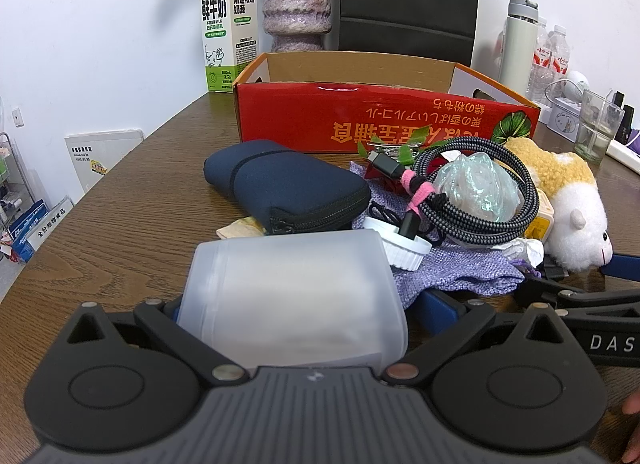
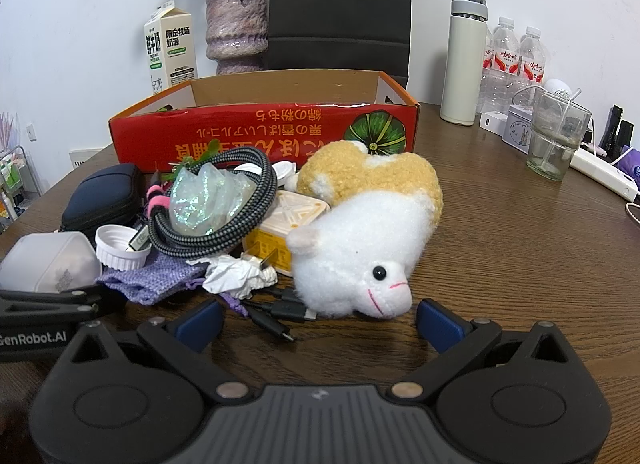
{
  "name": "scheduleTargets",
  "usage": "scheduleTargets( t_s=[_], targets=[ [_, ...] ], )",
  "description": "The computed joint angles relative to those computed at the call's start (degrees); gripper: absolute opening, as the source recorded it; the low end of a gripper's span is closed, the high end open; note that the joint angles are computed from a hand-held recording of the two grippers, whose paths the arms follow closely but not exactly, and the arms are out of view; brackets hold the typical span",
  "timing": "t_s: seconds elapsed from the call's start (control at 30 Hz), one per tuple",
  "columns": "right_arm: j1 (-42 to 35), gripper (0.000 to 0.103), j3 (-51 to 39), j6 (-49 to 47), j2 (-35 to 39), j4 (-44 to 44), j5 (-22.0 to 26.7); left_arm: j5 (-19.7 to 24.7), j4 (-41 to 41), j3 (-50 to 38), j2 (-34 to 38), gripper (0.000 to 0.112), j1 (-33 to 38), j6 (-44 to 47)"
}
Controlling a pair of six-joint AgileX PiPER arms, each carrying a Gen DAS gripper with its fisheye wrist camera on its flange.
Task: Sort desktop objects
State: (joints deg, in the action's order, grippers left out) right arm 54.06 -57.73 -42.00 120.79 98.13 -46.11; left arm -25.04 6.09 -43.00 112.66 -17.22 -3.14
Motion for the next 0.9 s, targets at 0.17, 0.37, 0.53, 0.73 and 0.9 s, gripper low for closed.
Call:
scheduleTargets(
  t_s=[0.17,0.37,0.53,0.73,0.9],
  targets=[
    [0.00,0.103,0.03,-0.10,-0.02,0.07,-0.02,0.07,0.04,0.01,-0.08,0.103,-0.03,-0.09],
    [0.14,0.103,-0.25,-0.18,0.16,0.26,-0.07,0.13,-0.15,0.05,-0.17,0.103,-0.13,0.02],
    [0.00,0.103,-0.12,0.01,0.08,0.06,0.07,0.21,-1.12,0.01,-0.20,0.103,-0.41,0.53],
    [0.01,0.103,-0.17,0.03,0.16,0.07,0.08,0.32,-1.38,0.03,-0.30,0.103,-0.55,0.78],
    [-0.01,0.103,-0.08,0.10,0.17,0.02,0.11,0.38,-1.49,0.06,-0.38,0.103,-0.63,0.81]
  ],
)
